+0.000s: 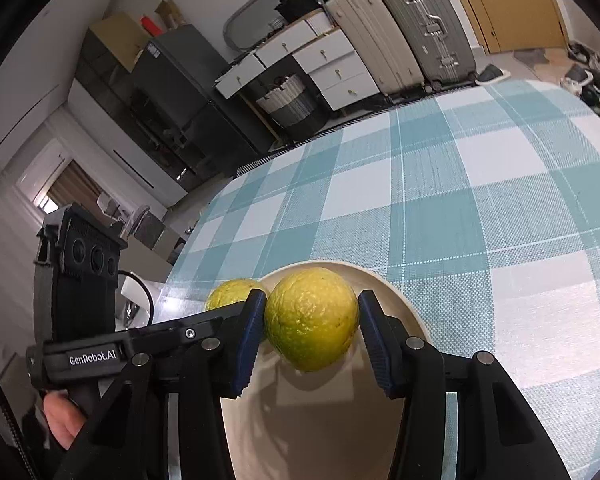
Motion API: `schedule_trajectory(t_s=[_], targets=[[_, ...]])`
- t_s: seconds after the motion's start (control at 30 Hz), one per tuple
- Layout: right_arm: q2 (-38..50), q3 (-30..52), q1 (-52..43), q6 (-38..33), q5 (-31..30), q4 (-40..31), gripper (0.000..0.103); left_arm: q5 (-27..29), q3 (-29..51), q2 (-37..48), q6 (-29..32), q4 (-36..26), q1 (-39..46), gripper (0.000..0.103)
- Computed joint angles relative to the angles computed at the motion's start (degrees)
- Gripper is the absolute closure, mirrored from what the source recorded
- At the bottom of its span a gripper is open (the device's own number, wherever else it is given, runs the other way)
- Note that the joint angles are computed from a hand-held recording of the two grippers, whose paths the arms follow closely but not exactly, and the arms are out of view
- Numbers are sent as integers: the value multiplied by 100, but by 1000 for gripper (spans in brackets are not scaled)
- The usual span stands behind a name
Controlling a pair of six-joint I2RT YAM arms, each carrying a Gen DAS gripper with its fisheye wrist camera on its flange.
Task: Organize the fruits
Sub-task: 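Carry both citrus over the cream plate and open both grippers, then move the left gripper to the large orange mandarin and close it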
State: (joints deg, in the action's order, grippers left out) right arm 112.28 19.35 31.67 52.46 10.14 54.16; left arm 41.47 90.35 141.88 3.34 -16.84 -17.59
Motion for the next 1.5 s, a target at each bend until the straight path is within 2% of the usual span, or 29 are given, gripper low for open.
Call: schedule_trajectory(t_s=[0.1, 0.17, 0.3, 0.33, 0.4, 0.5, 0.63, 0.7, 0.83, 0.93, 1.07, 1.2, 1.3, 1.43, 1.5], targets=[[118, -55, -67, 129, -68, 301, 51, -115, 8, 8, -177, 86, 4, 58], [36, -111, -29, 163, -19, 324, 51, 0, 4, -20, -157, 45, 32, 57], [-397, -292, 144, 207, 275, 64, 48, -191, -360, -335, -136, 297, 22, 50], [-506, -337, 185, 214, 351, 1, 44, -215, -444, -412, -146, 326, 33, 50], [-827, -467, 362, 256, 622, -207, 36, -288, -598, -559, -135, 339, 77, 39], [-1360, -630, 668, 332, 1047, -599, 35, -416, -903, -818, -109, 404, 152, 35], [-2026, -731, 1047, 559, 1505, -1273, 31, -718, -1557, -1350, 48, 693, 211, 35], [-2375, -745, 1277, 679, 1753, -1655, 26, -900, -1961, -1683, 140, 901, 225, 30], [-3023, -561, 1921, 922, 2459, -2786, 16, -1200, -2860, -2438, 274, 1483, 265, 24], [-3299, -328, 2407, 1078, 2954, -3577, 14, -1436, -3446, -3013, 333, 1804, 267, 21], [-3416, -15, 2968, 1365, 3488, -4415, 10, -1619, -4089, -3723, 414, 2061, 293, 18], [-3520, 159, 3513, 1880, 3952, -5107, 9, -1757, -4702, -4370, 425, 2344, 362, 3], [-3505, 338, 3956, 2414, 4306, -5692, 1, -1799, -5176, -4893, 498, 2524, 441, 2], [-3405, 642, 4527, 3008, 4752, -6462, 1, -1852, -5553, -5410, 608, 2457, 547, 1], [-3272, 908, 4831, 3427, 5025, -7066, 1, -1849, -5701, -5581, 636, 2433, 616, 1]])
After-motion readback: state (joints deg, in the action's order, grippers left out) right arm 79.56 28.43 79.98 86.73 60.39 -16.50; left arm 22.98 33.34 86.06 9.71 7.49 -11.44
